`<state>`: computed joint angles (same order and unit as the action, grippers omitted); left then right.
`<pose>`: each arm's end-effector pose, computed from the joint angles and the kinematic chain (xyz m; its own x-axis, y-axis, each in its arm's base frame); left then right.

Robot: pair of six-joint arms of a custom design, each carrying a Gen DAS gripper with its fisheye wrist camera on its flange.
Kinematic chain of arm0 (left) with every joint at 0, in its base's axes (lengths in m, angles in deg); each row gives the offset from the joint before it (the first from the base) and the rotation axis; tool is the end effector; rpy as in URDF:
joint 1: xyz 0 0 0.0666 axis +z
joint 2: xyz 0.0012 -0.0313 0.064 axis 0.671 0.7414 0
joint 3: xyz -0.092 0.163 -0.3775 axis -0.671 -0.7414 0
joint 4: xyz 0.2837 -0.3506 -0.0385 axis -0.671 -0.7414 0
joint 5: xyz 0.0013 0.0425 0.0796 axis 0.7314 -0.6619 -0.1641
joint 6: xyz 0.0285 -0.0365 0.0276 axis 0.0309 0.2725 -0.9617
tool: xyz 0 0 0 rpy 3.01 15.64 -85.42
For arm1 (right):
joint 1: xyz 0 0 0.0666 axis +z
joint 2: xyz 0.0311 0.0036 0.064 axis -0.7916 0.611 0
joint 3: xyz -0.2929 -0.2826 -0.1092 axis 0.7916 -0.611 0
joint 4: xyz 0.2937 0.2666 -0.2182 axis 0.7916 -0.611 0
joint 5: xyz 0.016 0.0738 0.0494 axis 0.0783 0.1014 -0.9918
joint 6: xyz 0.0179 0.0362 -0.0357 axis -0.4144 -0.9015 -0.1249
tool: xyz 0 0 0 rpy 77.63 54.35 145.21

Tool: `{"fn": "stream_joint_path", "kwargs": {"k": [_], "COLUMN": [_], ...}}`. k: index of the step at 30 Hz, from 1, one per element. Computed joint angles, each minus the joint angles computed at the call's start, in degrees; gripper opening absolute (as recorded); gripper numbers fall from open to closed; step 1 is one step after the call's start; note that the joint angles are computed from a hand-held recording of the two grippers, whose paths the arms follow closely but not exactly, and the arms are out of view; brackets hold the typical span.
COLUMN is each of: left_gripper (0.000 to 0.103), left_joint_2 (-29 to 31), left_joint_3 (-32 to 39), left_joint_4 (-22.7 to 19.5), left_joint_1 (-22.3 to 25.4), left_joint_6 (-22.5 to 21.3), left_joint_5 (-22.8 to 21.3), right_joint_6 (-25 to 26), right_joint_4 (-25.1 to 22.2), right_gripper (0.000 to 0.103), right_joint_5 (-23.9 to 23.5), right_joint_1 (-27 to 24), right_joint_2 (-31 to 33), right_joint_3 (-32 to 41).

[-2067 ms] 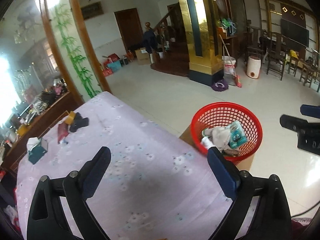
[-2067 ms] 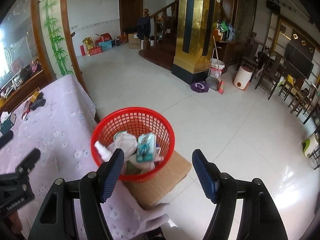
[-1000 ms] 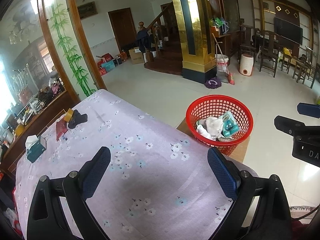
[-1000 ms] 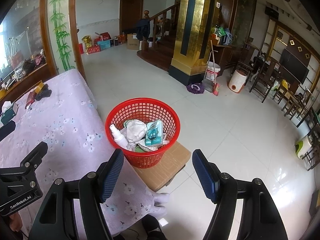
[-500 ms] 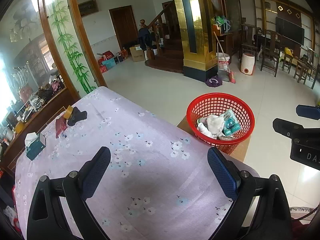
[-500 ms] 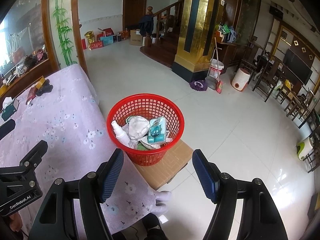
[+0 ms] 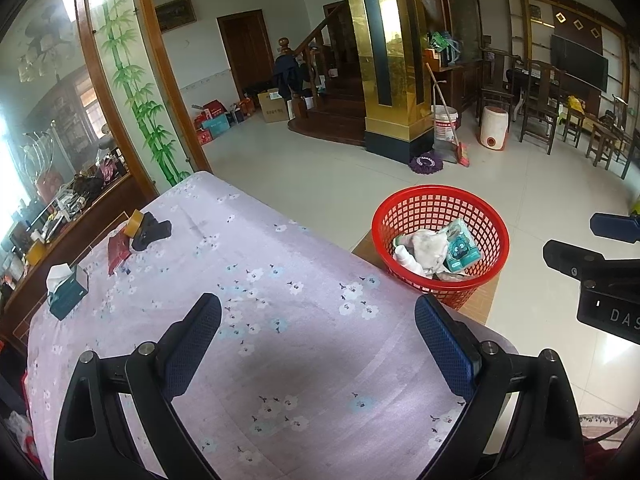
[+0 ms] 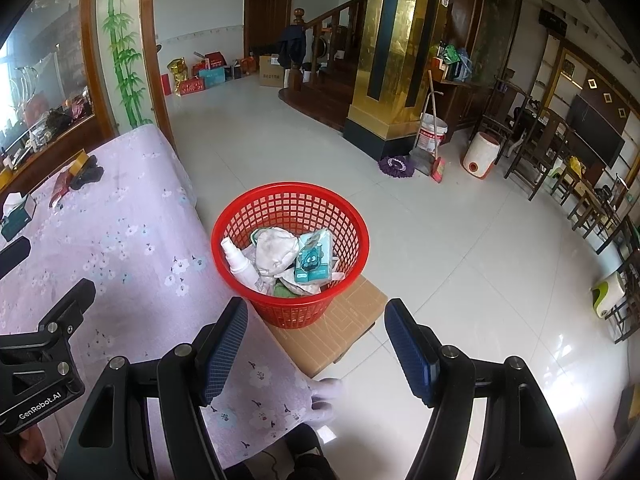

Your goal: Collect trash

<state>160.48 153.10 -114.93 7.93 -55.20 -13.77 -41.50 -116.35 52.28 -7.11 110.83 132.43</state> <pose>0.4811 -0.3270 0.3772 -0.4171 0.5470 -0.7258 0.6592 0.7318 0.1727 0.3761 0.3464 0.3853 -0.6612 0.4073 -0.6300 0.5803 0.8099 -0.0855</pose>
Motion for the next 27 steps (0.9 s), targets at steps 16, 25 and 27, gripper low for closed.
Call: {"fn": "stream_joint_path", "kwargs": {"k": [16, 25, 27], "left_gripper": [0.097, 0.097, 0.097], "left_joint_2": [0.11, 0.37, 0.42], "left_joint_3": [-0.4, -0.4, -0.73], "left_joint_4": [-0.07, -1.23, -1.84], "left_joint_1": [0.31, 0.93, 1.61], "left_joint_6": [0.83, 2.75, 3.9], "left_joint_5": [-0.56, -0.45, -0.71], "right_joint_6": [2.87, 5.44, 6.7], "right_joint_4": [2.33, 4.07, 5.14], "right_gripper": [0.075, 0.075, 0.076], "right_joint_5": [-1.11, -2.31, -3.54], "right_joint_1": [-0.66, -1.37, -1.82], "right_joint_2": [0.51, 0.76, 1.11], "right_joint_3": [0.02, -0.19, -0.23]}}
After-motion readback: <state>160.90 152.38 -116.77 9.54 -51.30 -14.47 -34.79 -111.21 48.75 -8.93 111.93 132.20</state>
